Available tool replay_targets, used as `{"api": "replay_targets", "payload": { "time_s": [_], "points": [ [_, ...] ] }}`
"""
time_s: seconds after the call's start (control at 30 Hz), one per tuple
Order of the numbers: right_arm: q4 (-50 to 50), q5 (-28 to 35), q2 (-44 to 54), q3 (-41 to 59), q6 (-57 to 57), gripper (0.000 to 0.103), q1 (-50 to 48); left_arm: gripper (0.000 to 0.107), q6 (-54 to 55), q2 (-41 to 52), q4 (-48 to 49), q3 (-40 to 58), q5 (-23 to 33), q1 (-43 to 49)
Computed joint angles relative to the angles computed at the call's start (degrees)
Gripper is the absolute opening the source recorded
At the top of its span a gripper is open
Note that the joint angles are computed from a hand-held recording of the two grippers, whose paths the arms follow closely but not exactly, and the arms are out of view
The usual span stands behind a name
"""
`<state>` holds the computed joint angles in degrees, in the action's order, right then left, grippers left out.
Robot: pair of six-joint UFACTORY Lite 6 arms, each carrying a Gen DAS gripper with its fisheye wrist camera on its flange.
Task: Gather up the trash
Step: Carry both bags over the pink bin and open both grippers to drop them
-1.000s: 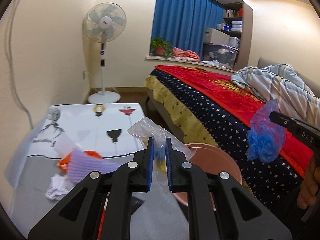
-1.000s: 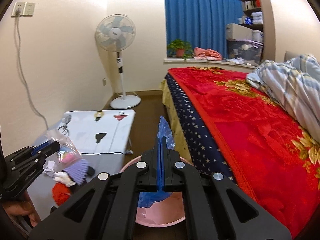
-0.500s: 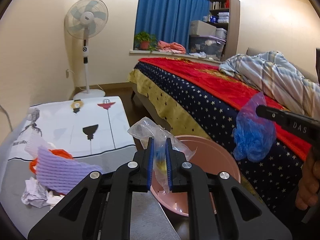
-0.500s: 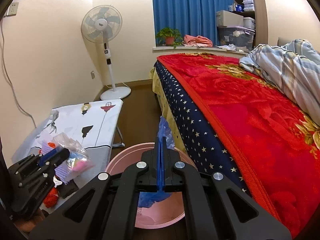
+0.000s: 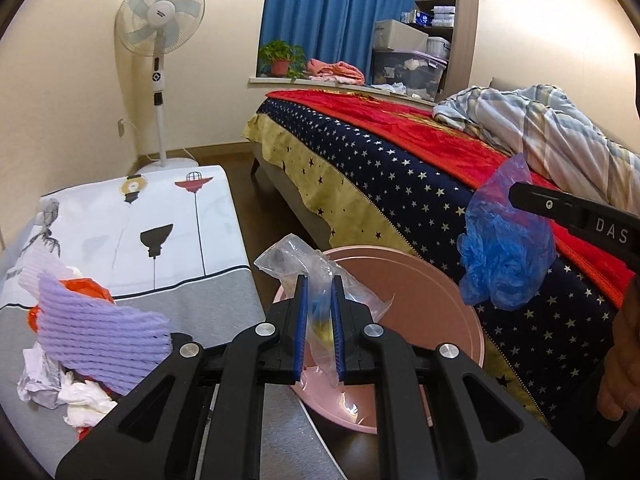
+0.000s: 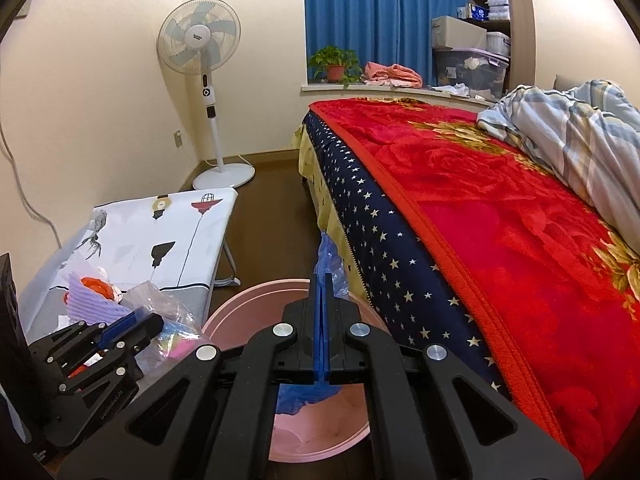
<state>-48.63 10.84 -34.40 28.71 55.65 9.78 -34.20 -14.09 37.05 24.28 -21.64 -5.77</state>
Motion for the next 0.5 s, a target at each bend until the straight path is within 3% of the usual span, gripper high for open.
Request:
{"api": "replay_targets", "payload": {
  "time_s": [0.37, 0.4, 0.43, 0.5],
  "points": [
    [0.9, -0.9, 0.6, 0.0, -1.2, 0.001, -1.2, 0.012, 0.6, 2.1, -1.2, 1.0, -0.3, -1.1],
    [-0.1, -0.9, 0.6, 0.0, -0.2, 0.005, -1.3, 0.012, -0.3, 2.5, -0.4, 1.2, -0.6, -0.9],
    [-2.2, -0.5, 0.7, -0.1, 2.2, 0.005, -1.1, 0.013, -0.3, 2.5, -0.4, 1.3, -0.6, -0.9],
    [-4.0, -0.2, 1.1, 0.0, 4.2, 0.012, -1.0, 0.028, -1.2, 2.7, 0.2, 1.4, -0.8, -0.8]
  ]
}}
